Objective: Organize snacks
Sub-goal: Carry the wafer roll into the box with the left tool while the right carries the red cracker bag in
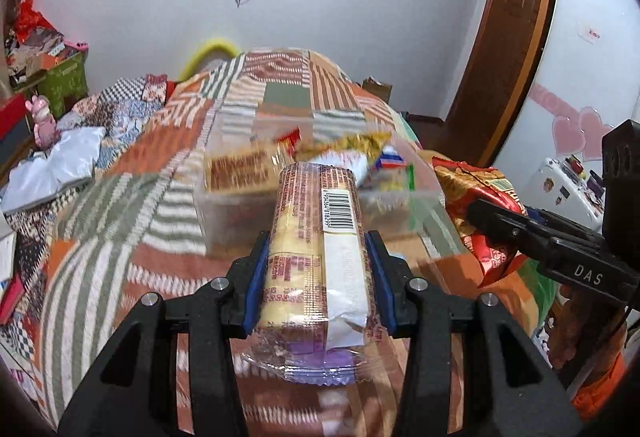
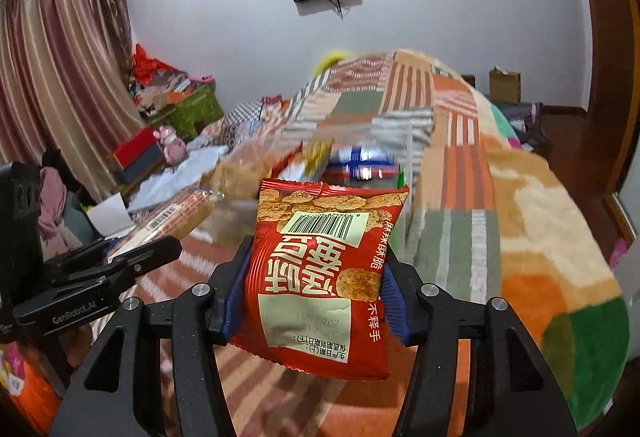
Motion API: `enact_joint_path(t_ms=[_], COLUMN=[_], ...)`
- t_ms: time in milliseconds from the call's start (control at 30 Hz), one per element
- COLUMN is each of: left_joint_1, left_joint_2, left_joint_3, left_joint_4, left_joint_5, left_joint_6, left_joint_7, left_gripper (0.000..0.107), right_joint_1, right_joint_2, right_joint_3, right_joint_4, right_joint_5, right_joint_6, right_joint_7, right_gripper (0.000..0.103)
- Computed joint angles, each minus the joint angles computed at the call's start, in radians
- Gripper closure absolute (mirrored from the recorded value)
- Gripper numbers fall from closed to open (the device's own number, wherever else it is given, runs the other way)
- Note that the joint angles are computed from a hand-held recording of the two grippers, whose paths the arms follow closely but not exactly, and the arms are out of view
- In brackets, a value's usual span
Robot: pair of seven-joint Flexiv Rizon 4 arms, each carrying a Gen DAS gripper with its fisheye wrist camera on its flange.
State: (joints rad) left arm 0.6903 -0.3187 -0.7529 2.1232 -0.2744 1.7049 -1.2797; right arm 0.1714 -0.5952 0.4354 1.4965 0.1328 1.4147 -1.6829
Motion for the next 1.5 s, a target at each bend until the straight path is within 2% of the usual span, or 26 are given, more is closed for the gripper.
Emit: enact_joint_path(t_ms=[33, 233, 400, 600, 700, 800, 900, 1033, 1233, 1500], left_joint_1=[-0.029, -0.100, -0.245, -0.351, -0.375, -0.440, -0.477, -0.519, -0.542, -0.557], left_joint_2=[-0.004, -0.036, -0.065, -0.117, -0.146, -0.180, -0.210, -0.249, -0.298, -0.308], left_joint_3=[0.035, 0.120, 0.299, 0.423, 0.450, 0.531, 0.579, 0.640, 0.674, 0.704], left_joint_4=[-0.020, -0.105, -0.201, -0.304, -0.353, -0.414, -0.465, -0.523, -0.584, -0.607], left_joint_5=[0.002, -0.026, -0.046, -0.089, -0.129, -0.138, -0.153, -0.156, -0.136, -0.107], left_joint_6=[0.001, -0.037, -0.101, -0.154, -0.195, -0.228, -0.261, -0.289, -0.327, -0.360], left_joint_7=[-0.001, 0.025, 0.059, 0.088, 0.109, 0.103, 0.107, 0.073, 0.042, 0.002], left_gripper=[0.061, 0.061, 0.062, 0.062, 0.062, 0.062, 0.062, 0.062, 0.062, 0.060], right_joint_1=[0.002, 0.039, 0.088, 0.135, 0.151, 0.171, 0.185, 0.196, 0.213, 0.221], right_joint_2=[-0.007, -0.059, -0.099, -0.161, -0.195, -0.227, -0.253, -0.288, -0.323, -0.325], right_joint_3=[0.001, -0.017, -0.049, -0.077, -0.086, -0.107, -0.123, -0.132, -0.158, -0.171], right_joint_4=[-0.014, -0.111, -0.183, -0.289, -0.354, -0.415, -0.463, -0.529, -0.586, -0.609], right_joint_5=[-0.002, -0.032, -0.072, -0.109, -0.117, -0.121, -0.119, -0.108, -0.087, -0.068], right_joint_6=[0.001, -0.003, -0.024, -0.080, -0.124, -0.167, -0.204, -0.268, -0.328, -0.370], right_joint_7=[-0.002, 0.011, 0.024, 0.030, 0.033, 0.042, 0.044, 0.043, 0.047, 0.025], right_gripper=[0.050, 0.050, 0.050, 0.050, 0.050, 0.050, 0.050, 0.050, 0.049, 0.047])
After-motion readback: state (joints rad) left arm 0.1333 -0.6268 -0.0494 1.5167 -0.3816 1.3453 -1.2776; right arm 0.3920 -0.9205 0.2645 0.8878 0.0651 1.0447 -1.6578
